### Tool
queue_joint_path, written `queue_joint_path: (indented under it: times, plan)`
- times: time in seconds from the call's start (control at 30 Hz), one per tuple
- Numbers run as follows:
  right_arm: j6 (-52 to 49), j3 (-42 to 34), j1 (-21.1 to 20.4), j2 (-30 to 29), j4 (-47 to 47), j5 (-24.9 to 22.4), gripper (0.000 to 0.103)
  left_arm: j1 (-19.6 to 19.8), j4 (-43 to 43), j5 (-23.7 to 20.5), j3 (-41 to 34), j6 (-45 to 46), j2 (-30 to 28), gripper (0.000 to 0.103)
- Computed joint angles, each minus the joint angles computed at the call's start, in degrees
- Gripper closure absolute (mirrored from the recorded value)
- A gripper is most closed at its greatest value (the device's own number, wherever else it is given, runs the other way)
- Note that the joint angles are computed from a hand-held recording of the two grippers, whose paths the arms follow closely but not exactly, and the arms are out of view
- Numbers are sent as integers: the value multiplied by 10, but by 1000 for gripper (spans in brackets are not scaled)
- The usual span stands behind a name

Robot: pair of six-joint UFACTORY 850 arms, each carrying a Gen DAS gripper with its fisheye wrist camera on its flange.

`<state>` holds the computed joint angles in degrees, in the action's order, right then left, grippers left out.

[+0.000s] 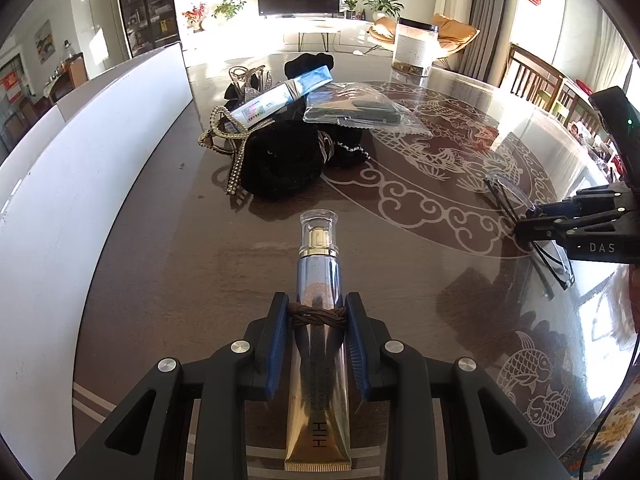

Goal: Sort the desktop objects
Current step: 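Lift the gold tube with the left gripper while the right gripper lifts the glasses, then carry tube and glasses over the cardboard bin and open both grippers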

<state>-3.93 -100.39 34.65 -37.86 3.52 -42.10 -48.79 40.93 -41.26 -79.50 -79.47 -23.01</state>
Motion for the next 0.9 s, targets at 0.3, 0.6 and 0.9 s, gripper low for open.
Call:
queue_joint_path:
  times: [0.3, 0.6, 0.9]
  plan:
    - [-56, 76, -13, 70, 80, 53, 87, 0, 40, 28, 26, -70, 29, 75]
    - [-131, 93, 3, 97, 141, 87, 87, -4, 89, 44, 55, -147, 72, 75]
    - [-204, -27, 63, 38, 190, 82, 87, -37, 173, -49, 117, -293, 175, 75]
